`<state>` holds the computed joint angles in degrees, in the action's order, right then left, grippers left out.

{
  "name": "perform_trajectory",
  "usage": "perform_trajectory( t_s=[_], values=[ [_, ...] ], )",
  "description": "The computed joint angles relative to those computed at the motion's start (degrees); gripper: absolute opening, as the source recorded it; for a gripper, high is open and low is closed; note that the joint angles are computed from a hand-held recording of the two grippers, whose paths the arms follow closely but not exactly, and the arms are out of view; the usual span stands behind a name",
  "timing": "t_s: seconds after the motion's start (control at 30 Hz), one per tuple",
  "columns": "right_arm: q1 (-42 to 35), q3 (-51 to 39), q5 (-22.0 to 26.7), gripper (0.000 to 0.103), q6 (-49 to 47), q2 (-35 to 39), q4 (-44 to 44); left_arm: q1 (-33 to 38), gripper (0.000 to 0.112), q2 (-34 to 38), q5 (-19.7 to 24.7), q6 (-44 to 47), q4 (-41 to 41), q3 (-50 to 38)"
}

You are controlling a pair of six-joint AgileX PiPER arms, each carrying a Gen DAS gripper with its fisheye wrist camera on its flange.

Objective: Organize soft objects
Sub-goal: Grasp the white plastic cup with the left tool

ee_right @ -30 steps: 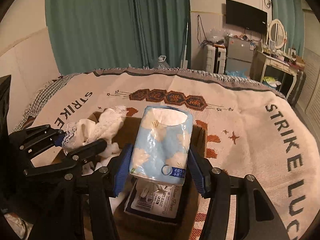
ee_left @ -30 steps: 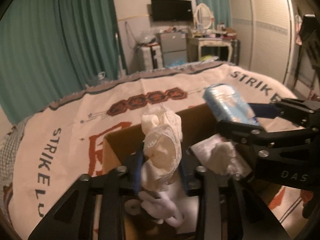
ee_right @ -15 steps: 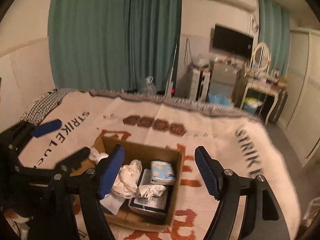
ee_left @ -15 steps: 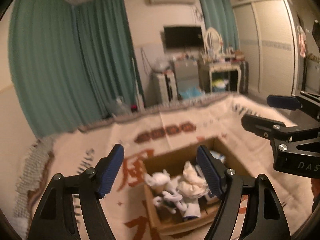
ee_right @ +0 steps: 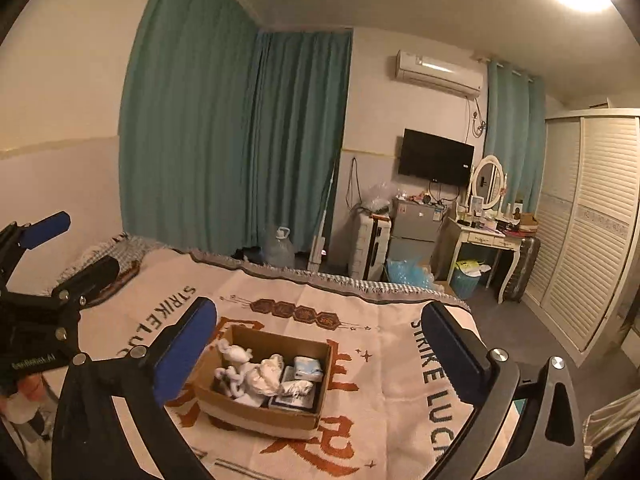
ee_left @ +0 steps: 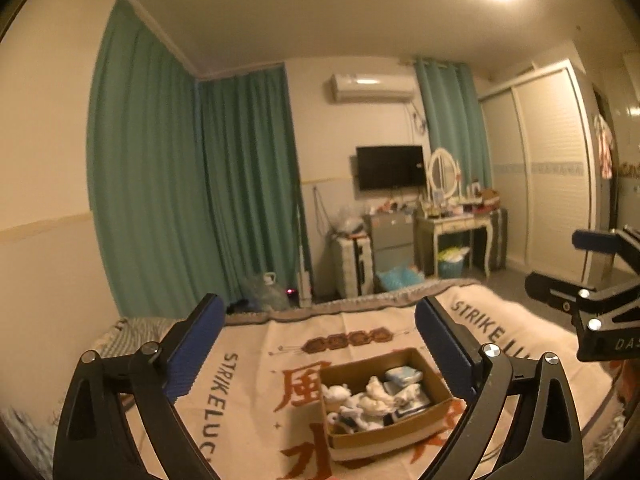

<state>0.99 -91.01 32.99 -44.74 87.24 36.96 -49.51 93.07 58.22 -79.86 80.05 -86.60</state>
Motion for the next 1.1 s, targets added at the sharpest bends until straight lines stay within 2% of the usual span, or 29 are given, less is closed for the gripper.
perform_trajectory(
  t_s=[0.1, 0.23, 0.27, 0.33, 0.37, 0.5, 0.6, 0.67, 0.73, 0.87, 1.0, 1.1],
  values=[
    [-1.3, 5.0, 0.2, 0.103, -3.6, -3.6, 3.0, -1.2, 0.098, -1.7, 1.3, -4.3, 0.9, 4.4],
    [-2.8, 14.2, -0.7, 0.103, -10.2, -7.4, 8.5, -1.8, 0.098, -2.7, 1.5, -13.7, 2.1, 11.2],
    [-3.3, 16.8, -1.1, 0.103, -13.3, -7.6, 11.2, -1.1, 0.098, -2.4, 0.3, -15.0, 1.5, 12.4],
    [-2.7, 21.5, -4.6, 0.103, -16.4, -7.5, 13.2, -0.3, 0.098, -0.7, -1.0, -15.6, -0.7, 13.5],
    [-2.5, 23.8, -6.4, 0.103, -18.8, -6.8, 15.1, 0.5, 0.098, 0.4, -1.9, -15.9, -1.5, 13.8],
    [-2.9, 28.5, -8.0, 0.103, -28.3, -0.6, 24.5, 0.9, 0.098, 5.7, -3.7, -19.3, -2.9, 15.9],
    [-1.9, 31.8, -12.6, 0.103, -39.7, 5.1, 35.5, 2.2, 0.098, 10.7, -8.6, -22.2, -3.7, 17.4],
    [-1.8, 32.7, -12.9, 0.103, -47.2, 9.5, 43.6, 2.6, 0.098, 14.6, -11.8, -24.9, -3.7, 18.0],
    [-1.6, 32.6, -13.0, 0.103, -50.5, 13.1, 46.7, 3.3, 0.097, 18.7, -14.7, -24.2, -6.0, 16.9],
    [0.4, 32.2, -16.0, 0.103, -53.3, 18.2, 47.8, 3.8, 0.096, 25.2, -17.8, -22.7, -10.1, 15.0],
    [1.4, 30.4, -17.7, 0.103, -48.7, 21.4, 43.9, 6.3, 0.087, 29.4, -23.6, -17.3, -17.2, 12.5],
    [2.2, 28.0, -19.5, 0.103, -39.7, 24.3, 35.4, 6.7, 0.079, 30.4, -23.8, -17.7, -16.7, 12.3]
  ],
)
